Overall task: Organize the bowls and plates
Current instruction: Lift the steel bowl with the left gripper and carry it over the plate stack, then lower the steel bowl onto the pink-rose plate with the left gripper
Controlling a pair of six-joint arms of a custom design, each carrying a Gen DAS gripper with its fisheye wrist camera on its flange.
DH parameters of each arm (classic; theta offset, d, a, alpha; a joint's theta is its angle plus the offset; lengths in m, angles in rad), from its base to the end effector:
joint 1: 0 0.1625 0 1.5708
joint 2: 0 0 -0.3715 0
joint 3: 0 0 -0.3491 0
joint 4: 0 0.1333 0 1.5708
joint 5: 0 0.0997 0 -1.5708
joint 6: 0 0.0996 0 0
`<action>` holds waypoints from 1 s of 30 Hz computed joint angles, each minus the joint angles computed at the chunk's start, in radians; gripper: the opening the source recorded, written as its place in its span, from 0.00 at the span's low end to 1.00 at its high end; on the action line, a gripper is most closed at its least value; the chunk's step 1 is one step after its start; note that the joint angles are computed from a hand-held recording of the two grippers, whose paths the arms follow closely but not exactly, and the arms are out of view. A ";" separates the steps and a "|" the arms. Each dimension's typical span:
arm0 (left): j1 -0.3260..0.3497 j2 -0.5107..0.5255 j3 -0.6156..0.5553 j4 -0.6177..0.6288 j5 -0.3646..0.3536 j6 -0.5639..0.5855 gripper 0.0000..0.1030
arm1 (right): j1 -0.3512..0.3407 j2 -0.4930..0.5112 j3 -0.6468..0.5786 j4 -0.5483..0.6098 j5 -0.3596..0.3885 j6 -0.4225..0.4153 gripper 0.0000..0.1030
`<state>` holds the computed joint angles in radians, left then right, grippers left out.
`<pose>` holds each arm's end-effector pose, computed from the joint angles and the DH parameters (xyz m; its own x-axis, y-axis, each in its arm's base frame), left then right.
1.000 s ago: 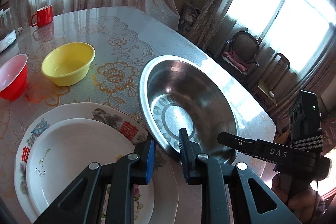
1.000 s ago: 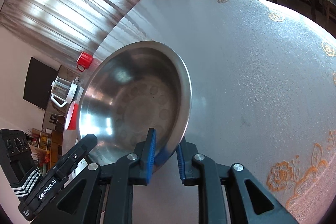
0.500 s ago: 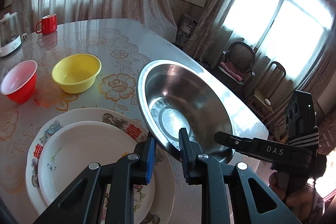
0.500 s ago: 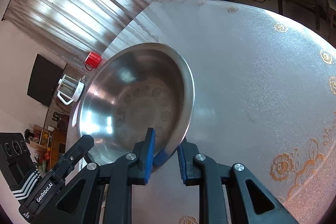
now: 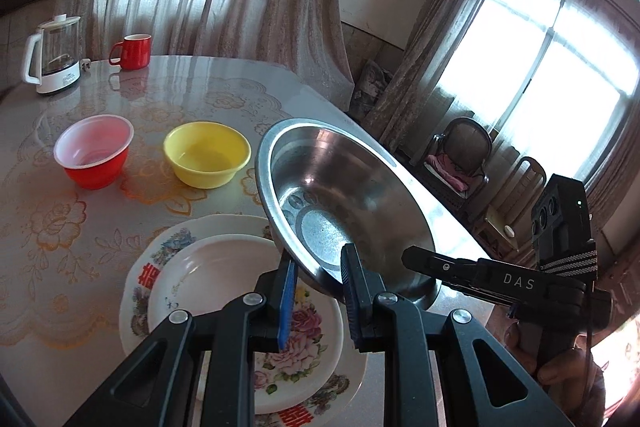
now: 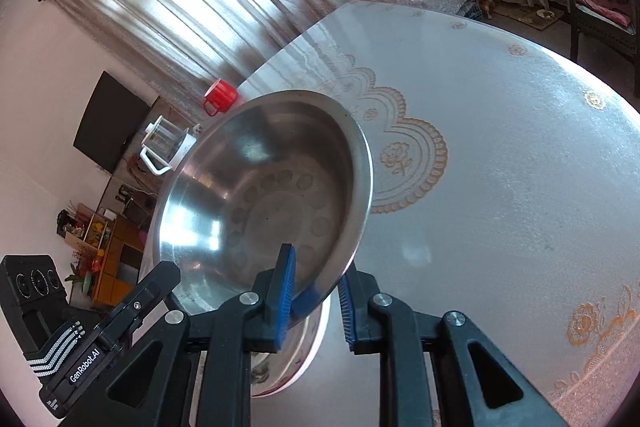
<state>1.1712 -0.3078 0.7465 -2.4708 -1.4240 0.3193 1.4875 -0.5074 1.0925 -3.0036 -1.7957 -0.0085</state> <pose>-0.1763 -0.7975 0.0829 -0.7799 0.5674 -0.2641 0.6248 0.6812 -0.3815 0.0479 -0.7611 0.1607 -0.9580 0.2421 0.1539 0.0469 0.6615 -0.7485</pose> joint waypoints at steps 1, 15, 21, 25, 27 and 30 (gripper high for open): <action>0.004 -0.010 0.010 -0.006 0.000 -0.003 0.21 | 0.004 0.002 -0.002 0.004 0.004 -0.007 0.19; 0.042 -0.140 0.205 -0.090 0.008 -0.036 0.21 | 0.037 0.047 -0.066 0.136 0.011 -0.068 0.20; 0.056 -0.171 0.262 -0.110 0.014 -0.052 0.22 | 0.055 0.108 -0.157 0.212 -0.018 -0.075 0.20; 0.058 -0.183 0.287 -0.125 0.017 -0.041 0.22 | 0.061 0.121 -0.169 0.228 -0.029 -0.080 0.20; 0.059 -0.177 0.278 -0.114 0.014 -0.045 0.22 | 0.064 0.123 -0.172 0.230 -0.041 -0.086 0.20; 0.061 -0.173 0.270 -0.101 0.012 -0.048 0.22 | 0.065 0.129 -0.187 0.243 -0.057 -0.085 0.20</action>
<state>1.2324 -0.4810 1.0166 -2.5716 -1.4124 0.2711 1.5523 -0.3780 0.9059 -2.7602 -1.8530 -0.0935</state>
